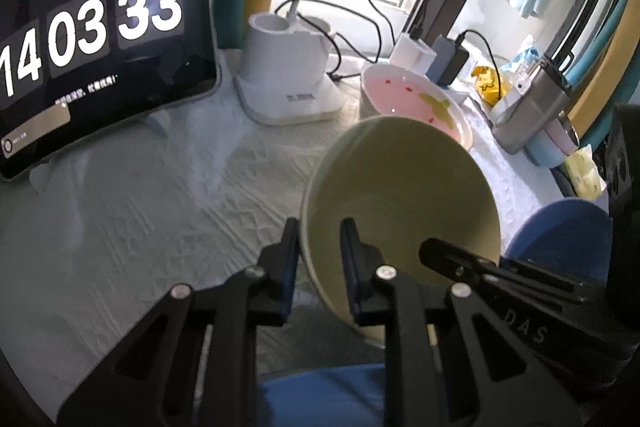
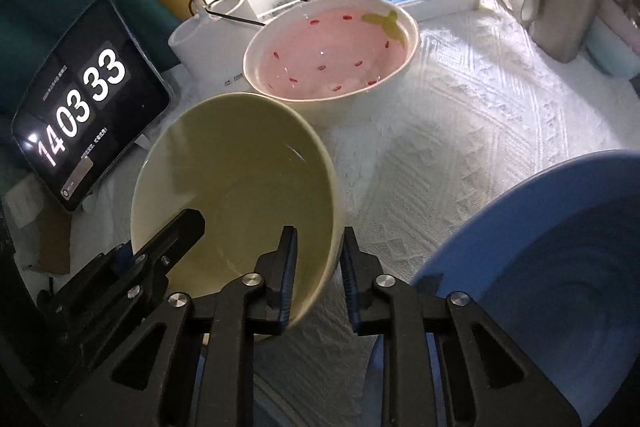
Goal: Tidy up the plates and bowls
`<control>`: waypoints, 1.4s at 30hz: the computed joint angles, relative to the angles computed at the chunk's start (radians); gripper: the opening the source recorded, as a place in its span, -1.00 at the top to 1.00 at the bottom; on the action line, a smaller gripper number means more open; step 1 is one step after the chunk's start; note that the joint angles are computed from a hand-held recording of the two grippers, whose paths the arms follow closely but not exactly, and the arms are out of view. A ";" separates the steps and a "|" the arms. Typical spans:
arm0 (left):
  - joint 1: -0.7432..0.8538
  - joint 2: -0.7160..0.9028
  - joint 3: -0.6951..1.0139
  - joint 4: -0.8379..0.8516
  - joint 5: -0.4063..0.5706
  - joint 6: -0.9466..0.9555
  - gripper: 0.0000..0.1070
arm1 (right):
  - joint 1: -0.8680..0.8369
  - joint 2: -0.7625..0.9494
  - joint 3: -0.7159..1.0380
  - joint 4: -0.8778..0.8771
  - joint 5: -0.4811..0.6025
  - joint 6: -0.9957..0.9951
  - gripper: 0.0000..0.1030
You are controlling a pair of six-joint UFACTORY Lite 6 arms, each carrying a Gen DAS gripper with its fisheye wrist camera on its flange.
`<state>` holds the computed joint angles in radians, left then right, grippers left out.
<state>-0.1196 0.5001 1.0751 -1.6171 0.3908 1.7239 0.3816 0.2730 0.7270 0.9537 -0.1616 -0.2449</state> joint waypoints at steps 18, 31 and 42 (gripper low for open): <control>-0.025 -0.316 -0.225 -0.046 -0.025 0.036 0.62 | 0.065 -0.358 -0.210 0.417 -0.036 -0.404 0.62; -0.086 -0.567 -0.370 0.074 -0.073 -0.128 0.62 | 0.119 -0.677 -0.358 0.946 -0.084 -0.913 0.62; -0.215 -0.688 -0.434 0.195 -0.153 -0.319 0.62 | 0.089 -0.967 -0.482 1.378 -0.145 -1.363 0.62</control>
